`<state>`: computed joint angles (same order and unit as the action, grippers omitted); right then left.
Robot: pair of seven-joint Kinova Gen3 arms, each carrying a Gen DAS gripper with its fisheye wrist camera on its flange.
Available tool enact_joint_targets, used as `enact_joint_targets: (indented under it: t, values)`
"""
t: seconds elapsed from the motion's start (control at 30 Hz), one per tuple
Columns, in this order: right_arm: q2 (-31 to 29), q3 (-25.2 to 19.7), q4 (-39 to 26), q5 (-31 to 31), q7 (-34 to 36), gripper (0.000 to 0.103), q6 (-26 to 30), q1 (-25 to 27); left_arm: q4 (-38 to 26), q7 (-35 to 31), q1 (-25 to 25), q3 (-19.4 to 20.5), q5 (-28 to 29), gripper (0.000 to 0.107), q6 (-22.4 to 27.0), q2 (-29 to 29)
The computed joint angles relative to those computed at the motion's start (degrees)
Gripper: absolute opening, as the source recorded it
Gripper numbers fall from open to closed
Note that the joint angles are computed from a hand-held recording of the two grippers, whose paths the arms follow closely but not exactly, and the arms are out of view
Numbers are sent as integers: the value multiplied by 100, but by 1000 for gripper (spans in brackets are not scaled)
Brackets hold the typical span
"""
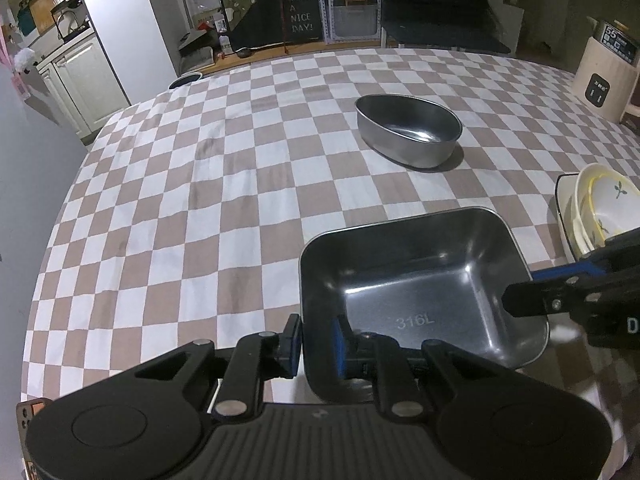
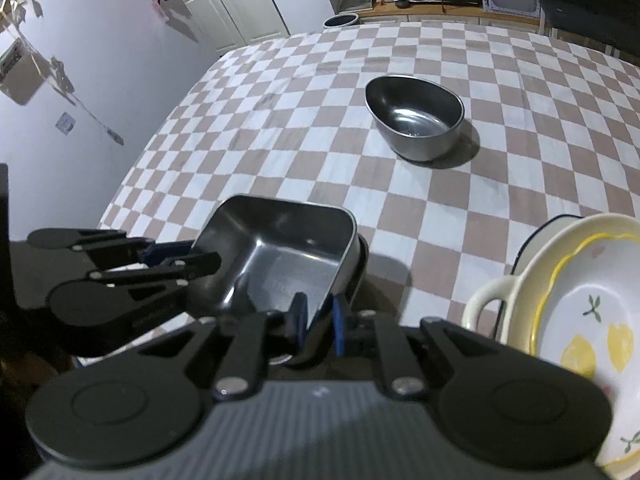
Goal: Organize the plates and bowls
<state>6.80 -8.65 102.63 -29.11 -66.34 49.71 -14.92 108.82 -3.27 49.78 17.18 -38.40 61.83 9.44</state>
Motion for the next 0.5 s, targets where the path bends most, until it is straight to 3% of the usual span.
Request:
enact_joint_targets:
  t: [0.5]
  values:
    - [54,-15,-29,234,-142,16,-57,-63,-22,51,22,8,-36,20,-31,-14]
